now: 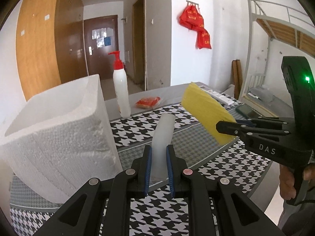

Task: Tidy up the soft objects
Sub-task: 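Carry the white stick and yellow sponge over the white foam box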

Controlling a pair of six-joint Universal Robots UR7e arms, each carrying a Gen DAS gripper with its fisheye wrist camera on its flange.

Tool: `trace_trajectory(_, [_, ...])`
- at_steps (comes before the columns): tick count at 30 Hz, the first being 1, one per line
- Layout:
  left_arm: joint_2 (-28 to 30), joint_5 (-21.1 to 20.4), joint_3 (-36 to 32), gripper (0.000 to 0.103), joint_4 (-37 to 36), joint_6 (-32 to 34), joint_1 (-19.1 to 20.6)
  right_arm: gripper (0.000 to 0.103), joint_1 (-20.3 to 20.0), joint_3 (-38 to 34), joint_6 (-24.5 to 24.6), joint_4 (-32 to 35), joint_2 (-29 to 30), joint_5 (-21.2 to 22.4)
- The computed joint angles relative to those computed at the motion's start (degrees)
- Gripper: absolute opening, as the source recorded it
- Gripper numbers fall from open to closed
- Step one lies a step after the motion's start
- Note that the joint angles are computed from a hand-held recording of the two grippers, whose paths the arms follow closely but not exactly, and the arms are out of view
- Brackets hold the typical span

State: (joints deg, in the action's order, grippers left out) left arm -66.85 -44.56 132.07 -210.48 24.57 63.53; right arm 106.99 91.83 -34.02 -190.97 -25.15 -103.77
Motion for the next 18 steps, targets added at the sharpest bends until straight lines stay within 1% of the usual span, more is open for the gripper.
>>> trace_trajectory(3, [-0.34,-0.27,0.36,0.016,-0.75,0.97,-0.47,0.014,0.48,-0.15,0.05,-0.91,0.27,-0.89])
trace_trajectory(6, [-0.64,-0.41,0.2,0.016,-0.51,1.13,-0.7,0.014,0.69,-0.16,0.2,-1.06,0.2,-0.83])
trace_trajectory(18, [-1.15,1.01,0.31,0.016,-3.74,3.82,-2.28,0.014,0.94,0.48,-1.01,-2.88,-0.55,1.33])
